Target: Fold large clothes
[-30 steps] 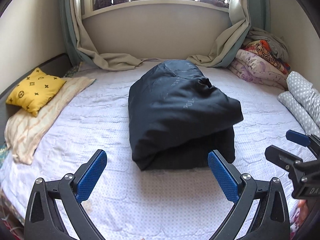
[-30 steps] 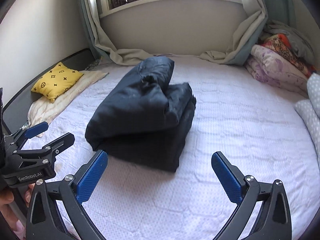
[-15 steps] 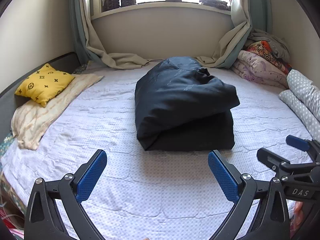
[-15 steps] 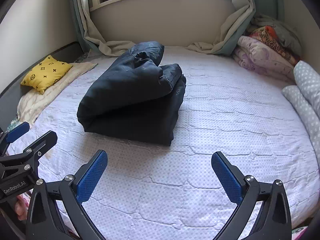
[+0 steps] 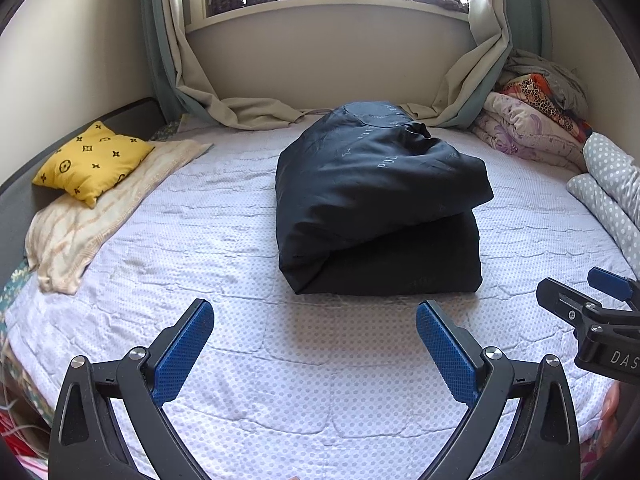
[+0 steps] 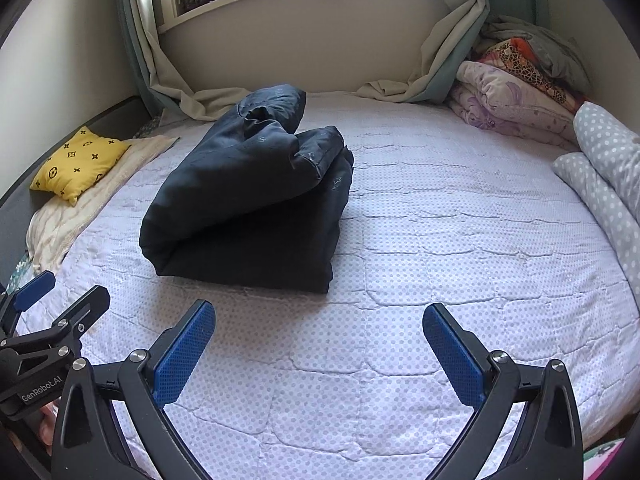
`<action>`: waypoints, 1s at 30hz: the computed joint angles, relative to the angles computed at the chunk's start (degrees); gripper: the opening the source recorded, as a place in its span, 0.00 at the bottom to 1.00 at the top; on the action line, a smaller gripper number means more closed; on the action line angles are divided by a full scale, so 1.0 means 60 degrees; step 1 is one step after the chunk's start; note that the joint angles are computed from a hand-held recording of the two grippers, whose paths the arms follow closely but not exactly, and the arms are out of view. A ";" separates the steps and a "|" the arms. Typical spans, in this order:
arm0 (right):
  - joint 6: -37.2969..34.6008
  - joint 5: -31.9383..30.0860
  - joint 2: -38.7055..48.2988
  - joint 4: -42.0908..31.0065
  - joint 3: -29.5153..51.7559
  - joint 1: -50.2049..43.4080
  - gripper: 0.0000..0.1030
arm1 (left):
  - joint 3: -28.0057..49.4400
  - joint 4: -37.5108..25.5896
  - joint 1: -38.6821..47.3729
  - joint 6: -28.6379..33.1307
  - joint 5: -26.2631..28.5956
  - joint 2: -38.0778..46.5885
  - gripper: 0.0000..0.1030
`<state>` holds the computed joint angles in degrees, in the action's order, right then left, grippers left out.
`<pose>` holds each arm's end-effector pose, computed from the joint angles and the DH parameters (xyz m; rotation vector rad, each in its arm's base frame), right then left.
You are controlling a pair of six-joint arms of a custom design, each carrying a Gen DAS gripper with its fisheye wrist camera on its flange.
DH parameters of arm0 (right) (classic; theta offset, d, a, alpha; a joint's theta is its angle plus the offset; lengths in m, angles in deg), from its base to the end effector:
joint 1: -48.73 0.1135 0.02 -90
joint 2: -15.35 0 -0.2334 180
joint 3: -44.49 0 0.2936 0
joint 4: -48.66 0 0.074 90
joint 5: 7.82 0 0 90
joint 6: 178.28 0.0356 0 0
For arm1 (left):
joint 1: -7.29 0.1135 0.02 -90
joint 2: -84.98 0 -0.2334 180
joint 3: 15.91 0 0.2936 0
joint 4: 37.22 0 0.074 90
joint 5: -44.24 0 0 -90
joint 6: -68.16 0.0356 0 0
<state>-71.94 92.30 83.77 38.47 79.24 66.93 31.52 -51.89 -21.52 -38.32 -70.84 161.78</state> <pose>0.2462 0.0744 0.0922 0.0499 2.3229 0.0973 0.2692 -0.1308 0.1229 0.0305 2.2534 0.0942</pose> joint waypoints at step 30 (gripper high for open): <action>0.0002 -0.0114 -0.0174 -0.0015 -0.0127 -0.0046 1.00 | 0.0060 -0.0078 -0.0093 -0.0040 0.0063 -0.0015 1.00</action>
<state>-71.93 91.62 82.73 38.38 78.48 66.65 31.88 -52.36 -22.08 -38.56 -70.47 161.70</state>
